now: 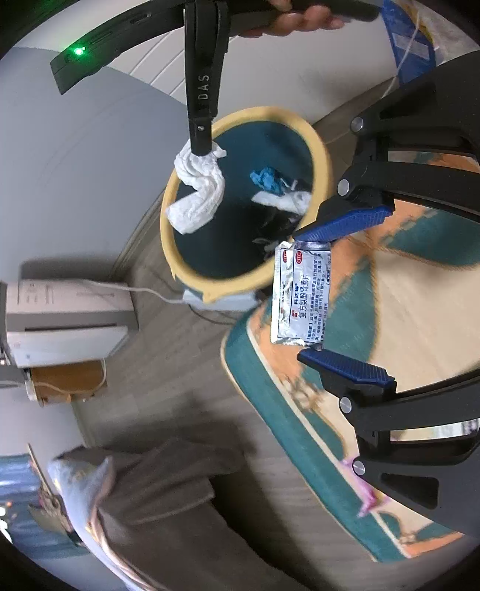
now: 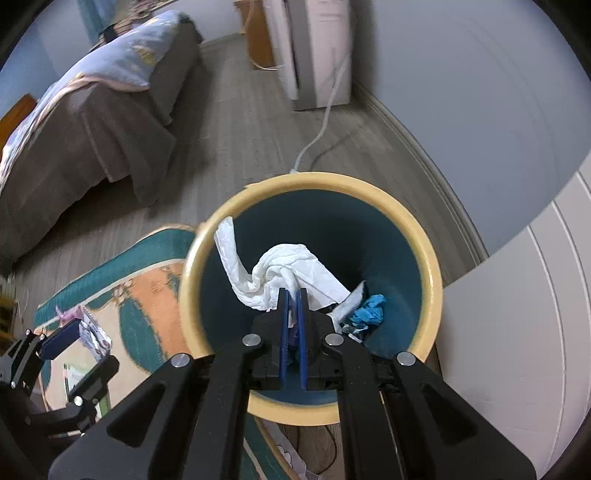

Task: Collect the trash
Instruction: 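Carry tissue and blister pack over the bin and open both grippers, then move both grippers back over the mat toward the medicine box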

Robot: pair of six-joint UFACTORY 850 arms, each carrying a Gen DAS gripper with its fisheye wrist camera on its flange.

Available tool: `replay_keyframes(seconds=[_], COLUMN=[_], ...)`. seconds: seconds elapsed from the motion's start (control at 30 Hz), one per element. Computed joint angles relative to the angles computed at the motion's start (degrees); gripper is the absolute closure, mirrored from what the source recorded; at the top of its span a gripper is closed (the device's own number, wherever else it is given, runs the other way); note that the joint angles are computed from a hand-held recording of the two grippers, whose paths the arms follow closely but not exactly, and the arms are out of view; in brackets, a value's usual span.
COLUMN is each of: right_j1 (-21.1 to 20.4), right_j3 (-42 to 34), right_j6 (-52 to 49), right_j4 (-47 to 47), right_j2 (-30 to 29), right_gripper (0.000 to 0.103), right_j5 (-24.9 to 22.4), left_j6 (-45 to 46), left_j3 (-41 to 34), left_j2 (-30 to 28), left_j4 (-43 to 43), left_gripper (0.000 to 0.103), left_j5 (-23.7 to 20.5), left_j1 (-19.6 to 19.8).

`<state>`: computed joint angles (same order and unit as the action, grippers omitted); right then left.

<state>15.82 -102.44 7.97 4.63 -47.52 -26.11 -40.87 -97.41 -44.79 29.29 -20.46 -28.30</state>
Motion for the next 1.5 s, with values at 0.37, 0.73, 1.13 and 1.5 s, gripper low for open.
replay_keyframes(seconds=[0.37, 0.73, 1.13, 1.5], right_j1=[-2.5, -3.4, -2.4, 0.7], right_j3=[-0.2, 0.4, 1.1, -0.3], right_j6=[2.5, 2.9, 7.2, 12.9], right_j4=[4.4, 7.1, 1.4, -10.3], right_j2=[-0.6, -0.5, 0.7, 0.9], right_gripper=[0.099, 0.087, 0.006, 0.006], right_j5=[0.1, 0.5, 3.1, 3.5], left_j6=[9.7, 12.5, -6.8, -27.9], left_j3=[-15.2, -18.9, -4.3, 15.0], left_j2=[-10.7, -14.0, -4.8, 9.6], left_j4=[-3.4, -5.6, 8.6, 25.2], left_gripper=[0.043, 0.019, 0.01, 0.008], left_j5=[-5.6, -6.0, -1.2, -0.9], left_j1=[-2.6, -3.6, -2.7, 0.2])
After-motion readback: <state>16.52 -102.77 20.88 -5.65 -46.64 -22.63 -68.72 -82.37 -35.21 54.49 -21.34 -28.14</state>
